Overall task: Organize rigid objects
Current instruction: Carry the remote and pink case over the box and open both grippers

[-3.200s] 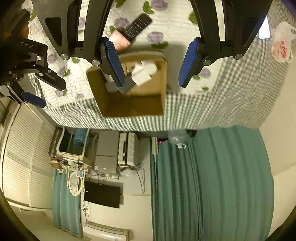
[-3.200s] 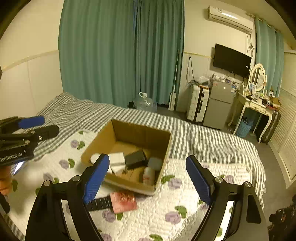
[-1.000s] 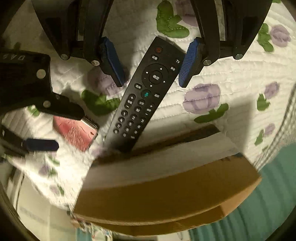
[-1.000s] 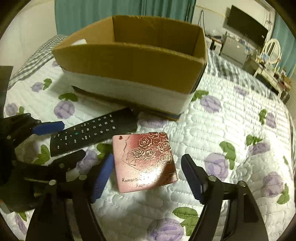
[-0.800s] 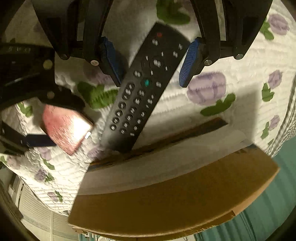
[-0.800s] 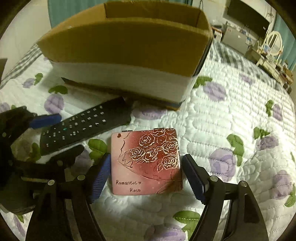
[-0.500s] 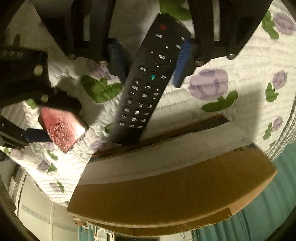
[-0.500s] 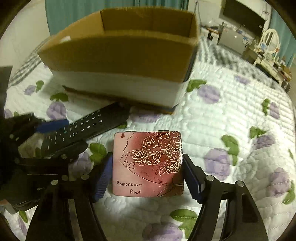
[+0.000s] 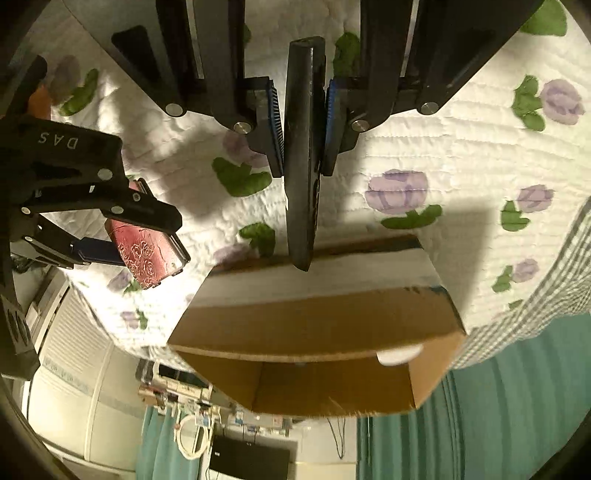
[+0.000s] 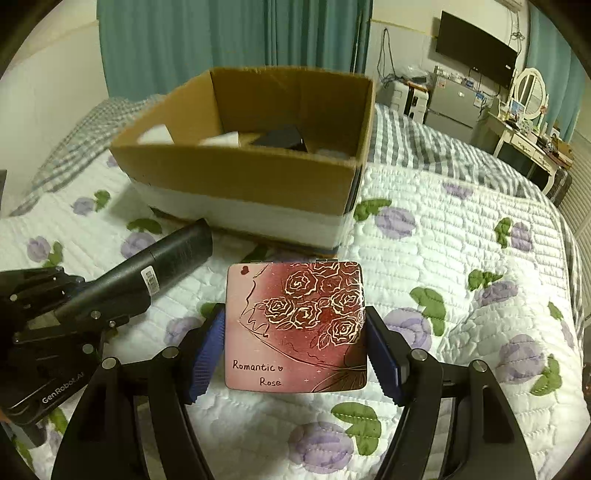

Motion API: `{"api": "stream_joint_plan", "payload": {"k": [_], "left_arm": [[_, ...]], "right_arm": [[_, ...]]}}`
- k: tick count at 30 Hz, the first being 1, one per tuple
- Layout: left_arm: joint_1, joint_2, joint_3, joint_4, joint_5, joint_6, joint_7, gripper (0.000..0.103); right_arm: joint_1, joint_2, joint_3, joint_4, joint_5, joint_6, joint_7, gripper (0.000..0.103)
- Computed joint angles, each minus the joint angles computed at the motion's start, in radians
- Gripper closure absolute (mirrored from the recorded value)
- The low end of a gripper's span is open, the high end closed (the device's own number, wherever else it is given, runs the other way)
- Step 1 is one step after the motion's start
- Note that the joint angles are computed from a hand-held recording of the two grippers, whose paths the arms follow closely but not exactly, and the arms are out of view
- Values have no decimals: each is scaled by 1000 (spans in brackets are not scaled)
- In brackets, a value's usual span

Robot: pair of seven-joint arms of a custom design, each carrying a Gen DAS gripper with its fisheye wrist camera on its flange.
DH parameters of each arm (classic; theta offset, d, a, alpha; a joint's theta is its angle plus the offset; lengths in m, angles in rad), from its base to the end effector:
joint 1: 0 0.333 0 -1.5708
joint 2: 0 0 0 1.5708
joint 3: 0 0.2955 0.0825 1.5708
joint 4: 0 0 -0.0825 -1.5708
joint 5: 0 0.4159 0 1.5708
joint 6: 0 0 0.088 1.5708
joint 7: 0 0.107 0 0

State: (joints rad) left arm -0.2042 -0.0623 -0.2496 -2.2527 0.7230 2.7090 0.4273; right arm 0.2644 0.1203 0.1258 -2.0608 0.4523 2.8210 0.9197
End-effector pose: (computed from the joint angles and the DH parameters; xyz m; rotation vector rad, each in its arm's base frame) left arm 0.5063 -0.2736 0.4008 -1.9253 1.7420 -0.6602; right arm 0.5980 0.2206 0.4086 -2.2424 1.1102 -0.4160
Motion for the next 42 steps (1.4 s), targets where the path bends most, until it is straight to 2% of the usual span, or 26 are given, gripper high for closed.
{"api": "stream_joint_plan", "payload": {"k": [4, 8, 14, 18, 25, 32, 36, 39, 40, 41, 42], "left_arm": [[-4, -30, -23, 32, 81, -74, -81, 84], [-6, -70, -43, 61, 150, -105, -130, 84], [14, -114, -44, 111, 139, -114, -83, 84], [46, -80, -35, 200, 168, -140, -53, 84], [51, 107, 32, 399, 139, -164, 61, 84], [20, 259, 111, 474, 65, -100, 128, 84], [10, 306, 144, 502, 21, -71, 169, 84], [17, 311, 153, 499, -52, -43, 196, 79], [15, 310, 157, 497, -62, -38, 200, 72], [9, 307, 165, 495, -59, -43, 189, 58], [0, 300, 173, 490, -44, -52, 171, 53]], "right_arm": [[-12, -54, 9, -20, 119, -1, -91, 32], [9, -95, -7, -13, 167, 4, -126, 32], [37, -80, -17, 101, 232, 17, -198, 32], [36, -18, -1, 221, 263, 26, -221, 32], [27, 158, 39, 459, 156, 34, -116, 32], [11, 344, 73, 633, 22, 14, 7, 32], [12, 429, 65, 716, -52, -54, 78, 32], [9, 443, 64, 724, -87, -57, 102, 32], [10, 446, 60, 726, -100, -60, 114, 32], [5, 438, 64, 713, -104, -57, 116, 32], [5, 437, 63, 711, -111, -57, 125, 32]]}}
